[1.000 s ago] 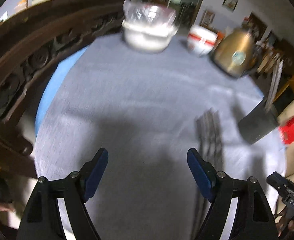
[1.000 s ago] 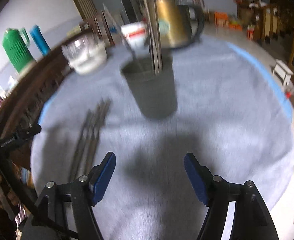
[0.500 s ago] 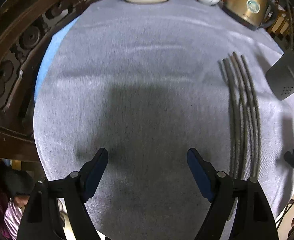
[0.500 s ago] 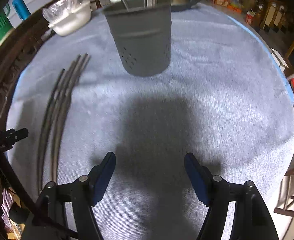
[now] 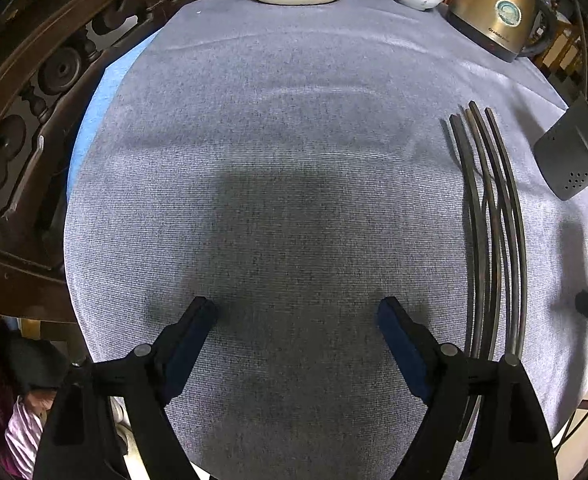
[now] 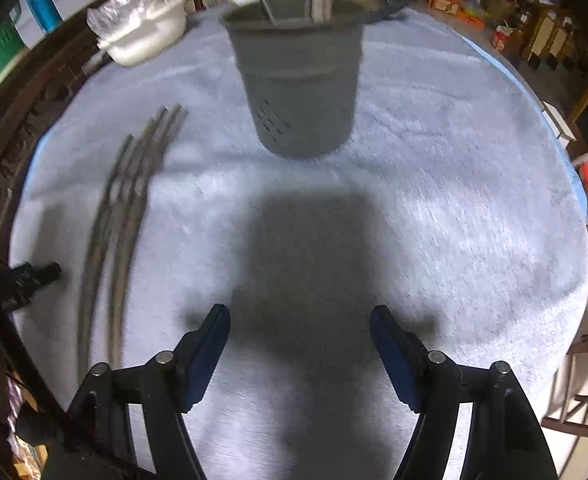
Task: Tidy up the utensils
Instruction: 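Grasp a dark chopstick with the right gripper while the left gripper approaches another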
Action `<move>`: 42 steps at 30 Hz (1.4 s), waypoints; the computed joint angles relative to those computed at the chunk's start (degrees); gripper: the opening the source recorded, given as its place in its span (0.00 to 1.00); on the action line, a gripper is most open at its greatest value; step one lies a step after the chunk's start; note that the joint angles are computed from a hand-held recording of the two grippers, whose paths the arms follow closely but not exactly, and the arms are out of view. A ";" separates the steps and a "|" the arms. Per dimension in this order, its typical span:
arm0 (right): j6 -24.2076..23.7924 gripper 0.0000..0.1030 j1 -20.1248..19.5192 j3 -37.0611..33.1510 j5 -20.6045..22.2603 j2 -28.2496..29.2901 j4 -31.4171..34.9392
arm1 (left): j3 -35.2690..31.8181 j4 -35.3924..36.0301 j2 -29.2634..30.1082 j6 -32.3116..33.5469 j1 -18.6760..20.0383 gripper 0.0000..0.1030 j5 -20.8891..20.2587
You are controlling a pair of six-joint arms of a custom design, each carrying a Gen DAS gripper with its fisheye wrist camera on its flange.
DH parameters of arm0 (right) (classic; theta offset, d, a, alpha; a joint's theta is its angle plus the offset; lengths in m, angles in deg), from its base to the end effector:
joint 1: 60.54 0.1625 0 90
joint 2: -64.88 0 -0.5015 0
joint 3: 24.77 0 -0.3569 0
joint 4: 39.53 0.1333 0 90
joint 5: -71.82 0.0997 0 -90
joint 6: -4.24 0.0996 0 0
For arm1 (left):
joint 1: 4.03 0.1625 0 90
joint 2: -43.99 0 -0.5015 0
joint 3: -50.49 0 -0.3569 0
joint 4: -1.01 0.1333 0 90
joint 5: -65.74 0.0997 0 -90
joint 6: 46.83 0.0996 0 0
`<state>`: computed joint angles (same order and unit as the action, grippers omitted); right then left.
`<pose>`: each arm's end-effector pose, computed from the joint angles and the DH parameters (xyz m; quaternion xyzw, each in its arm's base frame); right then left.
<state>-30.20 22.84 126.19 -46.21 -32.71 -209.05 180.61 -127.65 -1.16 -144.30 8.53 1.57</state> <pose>0.0542 -0.2831 0.3382 0.1740 -0.9305 0.1228 0.2979 -0.3413 -0.2571 0.0285 -0.0693 0.8978 -0.1883 0.3920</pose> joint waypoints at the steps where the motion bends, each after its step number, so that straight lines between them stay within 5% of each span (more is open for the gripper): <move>1: 0.95 0.73 0.67 -0.55 1.12 -0.07 1.27 | 0.31 -0.99 0.58 0.16 0.03 0.83 0.00; 11: 10.01 0.71 8.10 -3.36 5.71 6.78 2.95 | 2.76 -3.35 -3.28 -3.56 -1.83 0.83 3.48; 16: 11.75 0.40 10.20 -3.85 6.26 10.79 1.39 | 1.54 -3.11 -3.49 -2.23 -1.27 0.83 4.58; 20: 14.07 0.37 11.49 -4.27 5.30 13.00 1.85 | 0.03 -3.16 -2.02 -0.82 -1.32 0.83 4.86; 35: 13.21 0.09 9.09 -4.85 6.79 15.71 3.36 | -2.38 -5.23 0.06 3.02 1.58 0.82 5.38; 42: 10.06 0.07 7.28 -5.00 5.71 13.53 5.50 | -5.66 -7.53 1.80 8.78 4.94 0.69 3.77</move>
<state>-20.13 30.12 121.19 -40.51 -19.18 -203.55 174.95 -135.17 0.64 -135.52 13.46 5.34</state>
